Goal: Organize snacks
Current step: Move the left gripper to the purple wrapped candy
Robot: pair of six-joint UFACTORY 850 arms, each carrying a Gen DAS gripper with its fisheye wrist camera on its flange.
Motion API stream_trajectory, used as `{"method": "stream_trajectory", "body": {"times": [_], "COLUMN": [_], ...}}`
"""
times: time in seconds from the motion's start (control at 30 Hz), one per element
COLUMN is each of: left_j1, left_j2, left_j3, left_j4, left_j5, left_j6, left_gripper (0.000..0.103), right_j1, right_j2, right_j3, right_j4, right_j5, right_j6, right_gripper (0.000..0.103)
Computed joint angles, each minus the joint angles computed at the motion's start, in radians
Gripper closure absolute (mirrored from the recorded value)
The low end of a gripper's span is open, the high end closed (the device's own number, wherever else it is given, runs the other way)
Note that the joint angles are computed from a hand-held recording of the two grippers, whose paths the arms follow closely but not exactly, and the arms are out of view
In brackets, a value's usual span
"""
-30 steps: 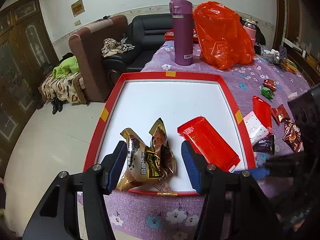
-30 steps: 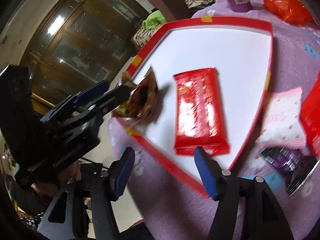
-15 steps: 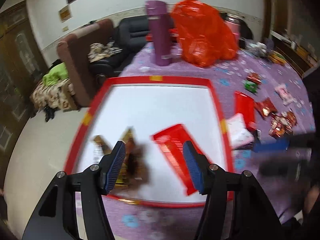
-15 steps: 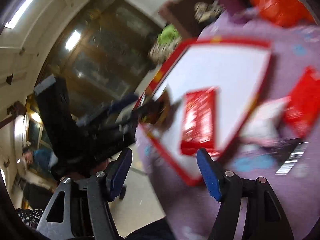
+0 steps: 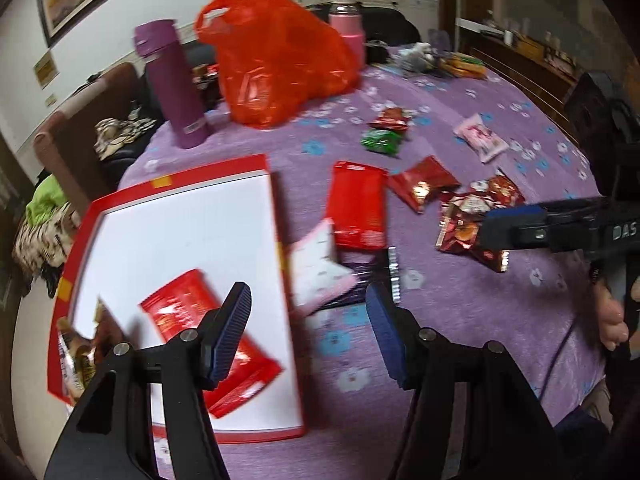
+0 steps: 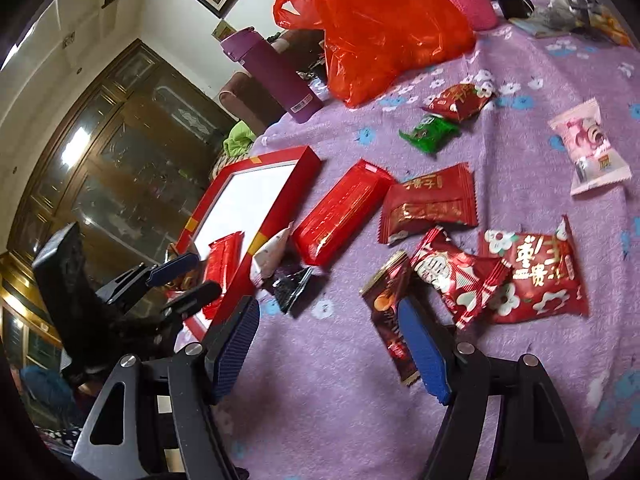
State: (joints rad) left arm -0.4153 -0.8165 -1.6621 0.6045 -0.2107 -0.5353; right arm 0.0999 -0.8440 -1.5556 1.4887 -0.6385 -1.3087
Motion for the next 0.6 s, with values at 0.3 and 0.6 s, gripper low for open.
{"method": "stream_trajectory", "body": {"times": [0.3,0.6], "left_j1": [-0.014,-0.014], "left_j2": [-0.036,-0.051], "left_j3": [-0.046,-0.062], "left_j4": [-0.268,-0.505], "left_j5": [-0.040,-0.077], "left_j6": [0.304,0.570], "left_gripper": [0.044,0.044], "right_j1": [0.002,0.065], "right_j2": [-0.024,-0.012], "right_j3": [-0.026,-0.027], "right_j4": [-0.130,-0.359], "right_j5": [0.137,0.306], "right_j6": [0.069,0.111], "right_gripper": [0.030,0.046]}}
